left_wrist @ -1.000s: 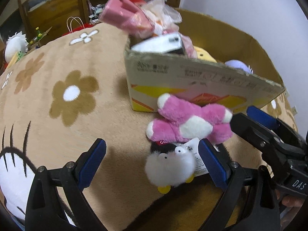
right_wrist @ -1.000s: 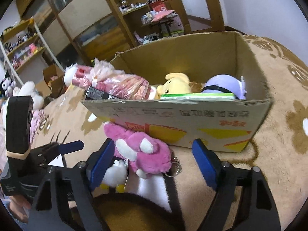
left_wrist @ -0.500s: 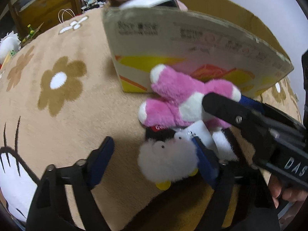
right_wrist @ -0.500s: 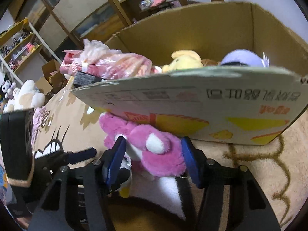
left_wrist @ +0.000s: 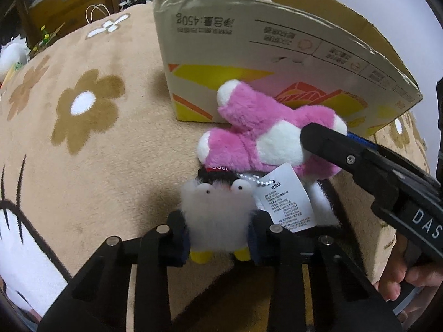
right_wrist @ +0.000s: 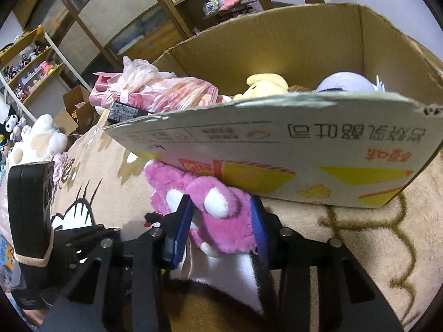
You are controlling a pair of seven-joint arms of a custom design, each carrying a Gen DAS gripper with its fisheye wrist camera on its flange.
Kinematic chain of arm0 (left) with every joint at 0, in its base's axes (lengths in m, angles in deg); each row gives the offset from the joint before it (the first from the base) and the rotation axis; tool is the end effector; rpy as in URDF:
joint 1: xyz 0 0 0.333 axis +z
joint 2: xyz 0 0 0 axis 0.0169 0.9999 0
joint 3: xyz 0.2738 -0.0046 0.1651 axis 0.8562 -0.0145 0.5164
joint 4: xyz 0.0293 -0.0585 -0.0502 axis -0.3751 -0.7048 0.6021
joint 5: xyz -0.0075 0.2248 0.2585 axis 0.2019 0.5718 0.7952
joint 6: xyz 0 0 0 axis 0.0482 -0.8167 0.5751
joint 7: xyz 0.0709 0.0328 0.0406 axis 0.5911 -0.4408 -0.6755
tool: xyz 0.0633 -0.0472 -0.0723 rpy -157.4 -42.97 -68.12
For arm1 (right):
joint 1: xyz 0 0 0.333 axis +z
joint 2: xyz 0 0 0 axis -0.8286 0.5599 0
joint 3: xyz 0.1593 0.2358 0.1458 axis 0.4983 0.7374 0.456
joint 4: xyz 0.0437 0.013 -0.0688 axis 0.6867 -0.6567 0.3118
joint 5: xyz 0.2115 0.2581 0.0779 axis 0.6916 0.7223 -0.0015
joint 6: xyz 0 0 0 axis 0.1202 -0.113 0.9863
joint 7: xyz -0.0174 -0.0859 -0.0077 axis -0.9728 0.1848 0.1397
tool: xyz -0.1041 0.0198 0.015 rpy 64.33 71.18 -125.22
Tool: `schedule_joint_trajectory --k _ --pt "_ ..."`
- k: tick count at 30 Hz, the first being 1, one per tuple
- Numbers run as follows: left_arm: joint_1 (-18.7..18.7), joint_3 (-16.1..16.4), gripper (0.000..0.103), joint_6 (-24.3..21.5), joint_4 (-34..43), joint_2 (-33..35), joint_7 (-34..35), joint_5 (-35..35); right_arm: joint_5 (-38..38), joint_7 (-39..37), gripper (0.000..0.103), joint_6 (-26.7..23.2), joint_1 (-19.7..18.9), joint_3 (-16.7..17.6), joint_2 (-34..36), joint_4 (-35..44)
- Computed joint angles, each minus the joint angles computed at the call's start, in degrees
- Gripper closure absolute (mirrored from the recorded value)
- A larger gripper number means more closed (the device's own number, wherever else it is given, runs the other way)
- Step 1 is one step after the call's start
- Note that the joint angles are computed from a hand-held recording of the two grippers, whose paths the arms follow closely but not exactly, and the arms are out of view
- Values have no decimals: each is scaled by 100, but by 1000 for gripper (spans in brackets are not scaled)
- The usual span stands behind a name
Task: Organize soft objects
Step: 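Grasp the white fluffy plush with the left tool while the right tool grasps the pink bear, then lower both plushes into the box and open both tools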
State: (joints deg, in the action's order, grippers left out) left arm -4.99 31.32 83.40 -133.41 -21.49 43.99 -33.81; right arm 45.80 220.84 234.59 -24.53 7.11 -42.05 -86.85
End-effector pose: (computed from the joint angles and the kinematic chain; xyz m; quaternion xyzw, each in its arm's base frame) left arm 0.6796 -0.1974 0.3951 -0.4271 0.8841 -0.1883 0.0224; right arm 0.5710 0.2256 0.3959 -0.4943 0.7928 -0.1194 0.3358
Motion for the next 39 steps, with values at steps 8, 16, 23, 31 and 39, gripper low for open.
schedule_joint_trajectory --k 8,16,23,31,39 --pt "67 10 74 447 -626 -435 36 -34 -378 285 73 -31 294 -327 -183 -88" --pt "120 33 74 769 -917 -680 -135 -121 -1446 1137 75 -722 549 -507 -453 -46" --pt "219 -76 74 1212 -1359 -1106 -42 -339 -2380 2110 75 -1155 523 -377 -995 -302" --pt "378 -306 74 2053 -1871 -1715 515 -950 -3804 3437 75 -2216 459 34 -1890 -490" --pt "445 -528 74 2610 -1769 -1924 1084 -1714 -4868 3917 75 -3474 122 789 -2254 -78"
